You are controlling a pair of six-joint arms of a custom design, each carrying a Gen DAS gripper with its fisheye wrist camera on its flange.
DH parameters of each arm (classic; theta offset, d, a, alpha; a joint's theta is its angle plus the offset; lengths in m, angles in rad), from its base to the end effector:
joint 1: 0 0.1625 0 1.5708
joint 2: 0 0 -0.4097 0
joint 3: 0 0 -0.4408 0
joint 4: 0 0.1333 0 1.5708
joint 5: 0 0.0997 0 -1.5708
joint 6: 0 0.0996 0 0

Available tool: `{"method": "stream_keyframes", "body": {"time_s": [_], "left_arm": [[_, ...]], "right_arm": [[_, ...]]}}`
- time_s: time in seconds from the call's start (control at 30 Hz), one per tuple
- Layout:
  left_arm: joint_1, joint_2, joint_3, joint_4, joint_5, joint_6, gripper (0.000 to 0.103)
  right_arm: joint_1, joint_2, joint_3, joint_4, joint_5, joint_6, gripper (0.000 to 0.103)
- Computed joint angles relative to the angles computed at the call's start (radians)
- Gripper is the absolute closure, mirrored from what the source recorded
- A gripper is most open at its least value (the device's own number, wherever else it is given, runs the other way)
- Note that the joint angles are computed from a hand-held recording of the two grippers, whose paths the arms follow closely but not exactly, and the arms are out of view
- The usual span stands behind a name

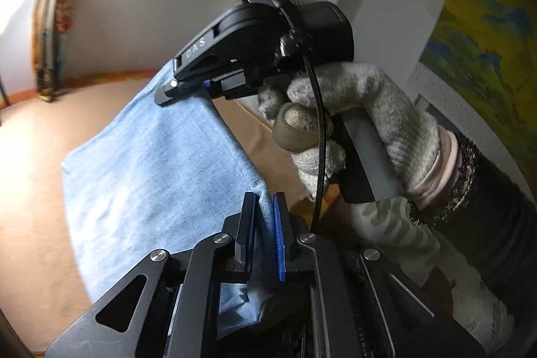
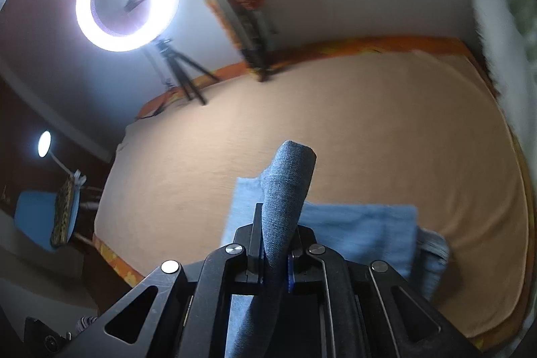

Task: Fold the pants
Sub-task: 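Lift the bundle end with both grippers and fold it over the jeans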

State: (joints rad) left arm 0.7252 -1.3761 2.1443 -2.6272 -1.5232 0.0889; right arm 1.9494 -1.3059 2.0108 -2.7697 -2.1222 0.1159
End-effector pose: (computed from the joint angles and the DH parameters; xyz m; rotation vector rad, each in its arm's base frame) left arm -0.2977 -0.4483 0.1911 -1.3635 -2.7260 0.4378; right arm 0.2864 -0.5006 0.2449 0.1573 -2.6124 0.8190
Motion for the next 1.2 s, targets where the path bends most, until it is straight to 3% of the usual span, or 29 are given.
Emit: {"method": "stream_keyframes", "body": {"time_s": [0.2, 0.33, 0.47, 0.6, 0.77, 1.0, 1.1, 1.2], "left_arm": [[0.005, 0.069, -0.016, 0.021, -0.027, 0.008, 0.095], [0.01, 0.051, -0.024, 0.074, -0.017, 0.015, 0.094], [0.047, -0.005, -0.025, 0.115, 0.043, 0.016, 0.089], [0.128, -0.037, -0.047, 0.167, 0.123, -0.028, 0.089], [0.179, -0.046, -0.054, 0.177, 0.147, -0.059, 0.089], [0.104, -0.066, 0.026, 0.198, 0.133, -0.004, 0.089], [0.113, -0.056, 0.032, 0.207, 0.128, -0.017, 0.089], [0.12, -0.047, 0.028, 0.211, 0.123, -0.027, 0.089]], "right_arm": [[-0.083, -0.076, 0.088, -0.054, 0.043, -0.003, 0.097], [-0.121, -0.098, 0.127, -0.093, 0.061, -0.017, 0.097], [-0.161, -0.137, 0.171, -0.125, 0.086, -0.029, 0.097], [-0.193, -0.163, 0.195, -0.14, 0.1, -0.032, 0.097], [-0.214, -0.162, 0.199, -0.154, 0.088, -0.046, 0.097], [-0.205, -0.103, 0.162, -0.164, 0.021, -0.115, 0.094], [-0.193, -0.099, 0.162, -0.181, -0.034, -0.129, 0.082], [-0.182, -0.115, 0.173, -0.201, -0.07, -0.133, 0.081]]}}
